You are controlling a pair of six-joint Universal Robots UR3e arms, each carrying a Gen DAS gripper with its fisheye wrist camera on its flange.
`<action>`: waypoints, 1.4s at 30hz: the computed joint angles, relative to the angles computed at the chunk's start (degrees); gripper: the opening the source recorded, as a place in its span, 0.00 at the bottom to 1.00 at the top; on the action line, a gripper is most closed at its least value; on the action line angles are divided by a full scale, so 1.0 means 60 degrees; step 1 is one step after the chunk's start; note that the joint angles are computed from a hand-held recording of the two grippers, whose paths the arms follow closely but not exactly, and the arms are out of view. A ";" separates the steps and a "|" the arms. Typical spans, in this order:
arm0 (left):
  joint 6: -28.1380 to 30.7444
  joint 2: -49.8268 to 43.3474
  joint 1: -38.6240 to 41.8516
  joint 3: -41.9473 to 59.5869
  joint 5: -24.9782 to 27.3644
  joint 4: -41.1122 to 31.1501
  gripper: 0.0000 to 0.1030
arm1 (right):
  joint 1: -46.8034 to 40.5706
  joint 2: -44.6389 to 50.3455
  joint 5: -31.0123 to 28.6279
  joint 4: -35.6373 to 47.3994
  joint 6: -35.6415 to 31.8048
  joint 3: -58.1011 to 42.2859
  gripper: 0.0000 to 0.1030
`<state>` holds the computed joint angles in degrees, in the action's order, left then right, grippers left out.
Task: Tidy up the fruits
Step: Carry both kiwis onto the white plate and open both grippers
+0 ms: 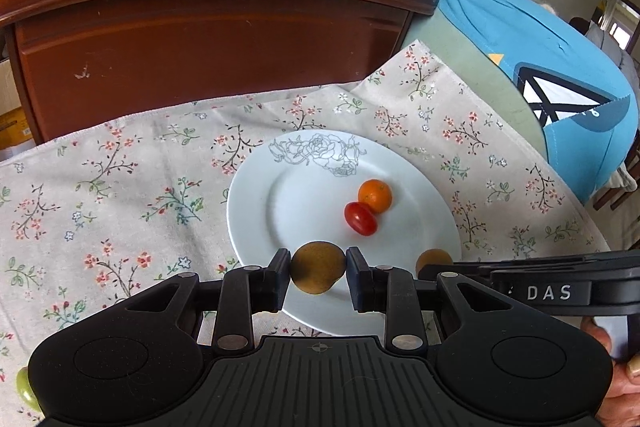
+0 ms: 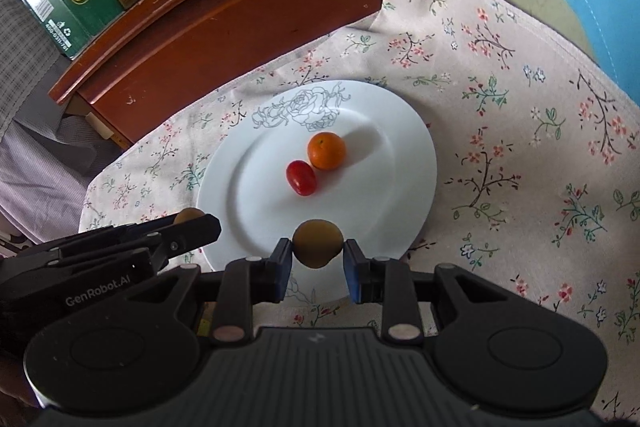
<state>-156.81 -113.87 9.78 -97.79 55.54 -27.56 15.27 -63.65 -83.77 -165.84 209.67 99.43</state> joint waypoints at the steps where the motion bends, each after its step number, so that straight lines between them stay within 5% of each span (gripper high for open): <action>1: -0.0024 -0.0040 -0.0030 0.0038 0.0018 0.0019 0.26 | -0.0022 0.0034 0.0033 -0.0017 0.0040 0.0004 0.27; 8: -0.0208 -0.0027 -0.0036 0.0009 0.0070 0.0254 0.31 | -0.0001 0.0179 -0.0093 -0.0291 0.0227 -0.0014 0.30; 11: -0.0497 0.0195 -0.0027 -0.0101 0.0125 0.0400 0.52 | -0.0071 0.0112 0.0003 -0.0389 0.0410 0.0098 0.30; 17: -0.0811 0.0769 -0.0039 -0.0346 0.0500 0.0687 0.74 | -0.0078 -0.0002 0.0132 -0.0536 0.0439 0.0193 0.31; 25: -0.0328 0.1133 -0.0038 -0.0142 0.1445 -0.0324 0.75 | 0.0200 0.0009 0.0116 -0.0474 -0.0019 0.0064 0.31; 42: 0.0176 0.2021 0.1226 -0.0404 0.1310 -0.1191 0.77 | 0.0753 0.0116 0.0352 -0.0484 -0.0783 0.0042 0.32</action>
